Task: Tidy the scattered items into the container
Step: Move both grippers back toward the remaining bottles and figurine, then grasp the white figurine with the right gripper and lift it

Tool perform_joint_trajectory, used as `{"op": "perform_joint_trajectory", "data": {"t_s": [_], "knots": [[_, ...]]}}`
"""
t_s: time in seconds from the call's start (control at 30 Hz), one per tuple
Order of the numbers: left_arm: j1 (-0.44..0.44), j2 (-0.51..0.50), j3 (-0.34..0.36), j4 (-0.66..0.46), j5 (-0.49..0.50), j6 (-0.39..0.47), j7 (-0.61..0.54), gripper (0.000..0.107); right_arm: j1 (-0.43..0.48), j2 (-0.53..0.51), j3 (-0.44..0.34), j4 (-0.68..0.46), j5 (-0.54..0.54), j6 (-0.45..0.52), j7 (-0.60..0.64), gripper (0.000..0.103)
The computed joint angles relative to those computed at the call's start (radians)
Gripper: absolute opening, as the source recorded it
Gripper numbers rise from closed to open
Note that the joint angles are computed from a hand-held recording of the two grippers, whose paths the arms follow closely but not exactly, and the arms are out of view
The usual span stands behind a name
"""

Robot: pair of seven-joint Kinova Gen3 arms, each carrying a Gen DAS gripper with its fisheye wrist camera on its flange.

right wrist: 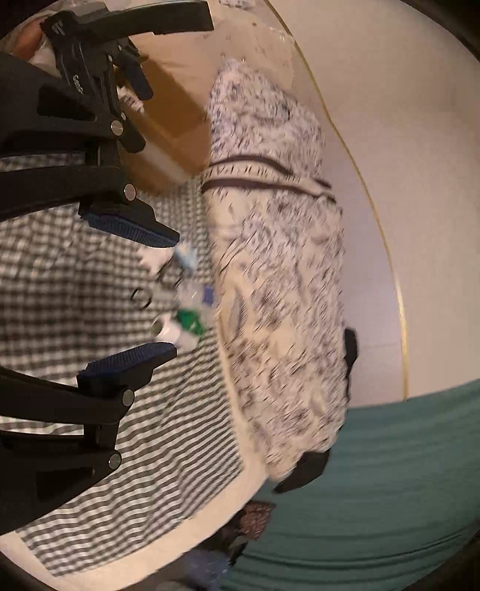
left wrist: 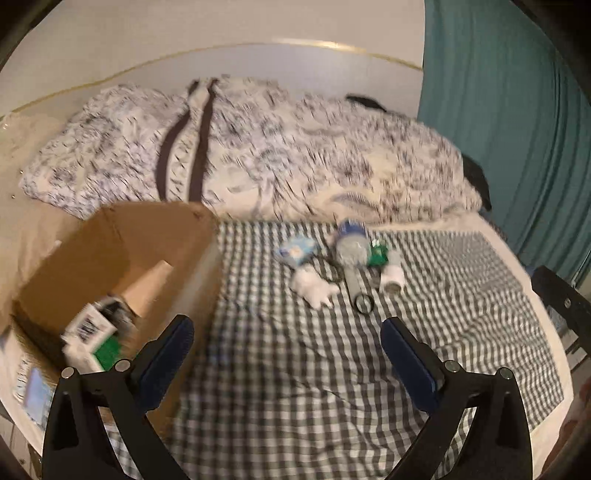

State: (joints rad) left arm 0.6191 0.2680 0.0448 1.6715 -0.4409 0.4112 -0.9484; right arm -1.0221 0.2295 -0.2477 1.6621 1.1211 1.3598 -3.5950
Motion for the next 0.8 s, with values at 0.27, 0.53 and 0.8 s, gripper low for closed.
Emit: {"op": "perform_joint_trajectory", "data": {"t_s": [0.27,0.53,0.8], "knots": [[0.061,0.182,-0.044,-0.151,0.011,0.054,0.048,0.103,0.114,0.001,0.03,0.148,-0.027,-0.203,-0.11,0.054],[0.042,0.344,-0.061,-0.33,0.093,0.089,0.01,0.103,0.237,0.103,0.119,0.153,0.025,-0.433,-0.112,0.054],[0.075,0.497,-0.13,-0.531,0.116,0.191,0.093,0.103,0.348,0.249,0.244,0.049,-0.004,-0.645,-0.117,0.054]]}}
